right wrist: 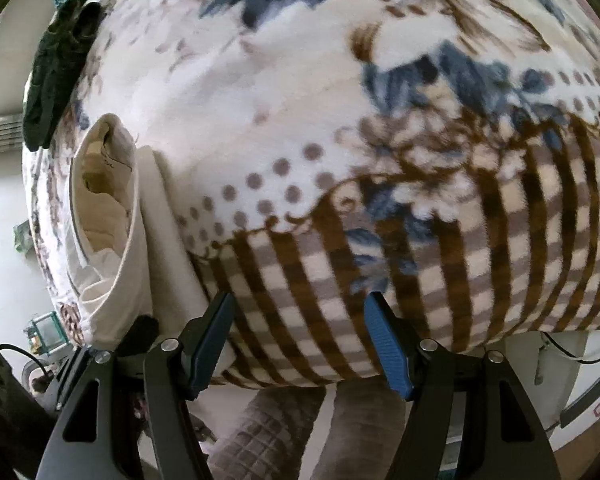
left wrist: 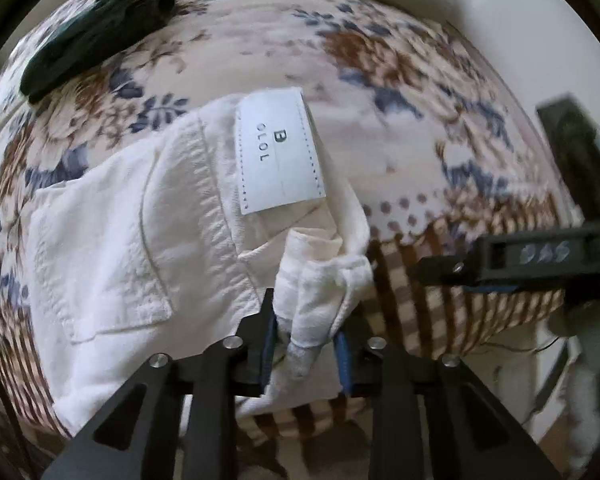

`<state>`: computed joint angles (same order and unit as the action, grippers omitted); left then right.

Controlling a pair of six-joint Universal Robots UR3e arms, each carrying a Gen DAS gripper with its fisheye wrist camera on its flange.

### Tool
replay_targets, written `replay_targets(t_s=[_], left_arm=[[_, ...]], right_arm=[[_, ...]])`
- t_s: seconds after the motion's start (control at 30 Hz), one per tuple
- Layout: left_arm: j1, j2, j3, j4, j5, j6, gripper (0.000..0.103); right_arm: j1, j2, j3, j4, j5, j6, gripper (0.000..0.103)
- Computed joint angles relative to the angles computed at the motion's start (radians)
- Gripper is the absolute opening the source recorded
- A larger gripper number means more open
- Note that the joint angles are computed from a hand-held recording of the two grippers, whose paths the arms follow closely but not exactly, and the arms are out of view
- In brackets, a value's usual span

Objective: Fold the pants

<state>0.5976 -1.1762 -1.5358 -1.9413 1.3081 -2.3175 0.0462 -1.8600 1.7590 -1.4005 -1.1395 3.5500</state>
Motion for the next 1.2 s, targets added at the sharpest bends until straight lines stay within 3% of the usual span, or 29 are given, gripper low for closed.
replay_targets(t_s=[0.07,0.1,0.17,0.3,0.4,0.43,0.63,0.73,0.77,0.8,0.87,1.0,1.13,1.2], left_arm=[[0.033,-0.027,0.104,-0.092,-0.02,0.008,0.074],[0.049,-0.029,0.139,-0.117,-0.029,0.023,0.102],[0.127,-0.009,0.202,-0.168,-0.075,0.103,0.103],[0.261,-0.076,0.337,-0.234,-0.078,0.137,0.103],[0.34,-0.134,0.339,-0.117,-0.025,0.081,0.103],[0.349,-0.151,0.296,-0.002,0.028,0.041,0.103],[0.356,-0.288,0.198,0.325,0.236,-0.047,0.103],[0.36,-0.282,0.133,0.43,0.273,-0.018,0.103],[0.349,-0.278,0.111,0.461,0.289,-0.011,0.103],[0.351,-0.278,0.105,0.468,0.293,-0.002,0.103],[0.356,-0.286,0.101,0.467,0.294,-0.002,0.103],[0.368,-0.301,0.142,0.41,0.277,-0.013,0.103],[0.394,-0.349,0.23,0.318,0.242,-0.028,0.103],[0.398,-0.379,0.266,0.289,0.229,-0.044,0.103]], right_arm=[[-0.01,-0.005,0.004,-0.019,0.035,-0.002,0.08],[-0.013,-0.005,-0.003,-0.027,0.058,0.002,0.08],[-0.008,0.014,-0.039,-0.044,0.077,0.026,0.08],[0.007,0.071,-0.057,-0.176,0.163,0.096,0.083],[0.074,0.195,-0.094,-0.297,0.187,0.15,0.084],[0.107,0.254,-0.127,-0.319,0.178,0.158,0.084],[0.298,0.574,-0.409,-0.289,0.079,0.161,0.084],[0.384,0.628,-0.518,-0.322,-0.023,0.185,0.065],[0.425,0.659,-0.594,-0.29,-0.086,0.193,0.053],[0.468,0.698,-0.687,-0.243,-0.149,0.194,0.031],[0.533,0.756,-0.856,-0.136,-0.243,0.208,0.022],[0.536,0.715,-0.938,-0.025,-0.281,0.266,0.016],[0.481,0.542,-0.73,-0.002,-0.256,0.313,0.016],[0.423,0.458,-0.554,-0.056,-0.144,0.269,0.018]])
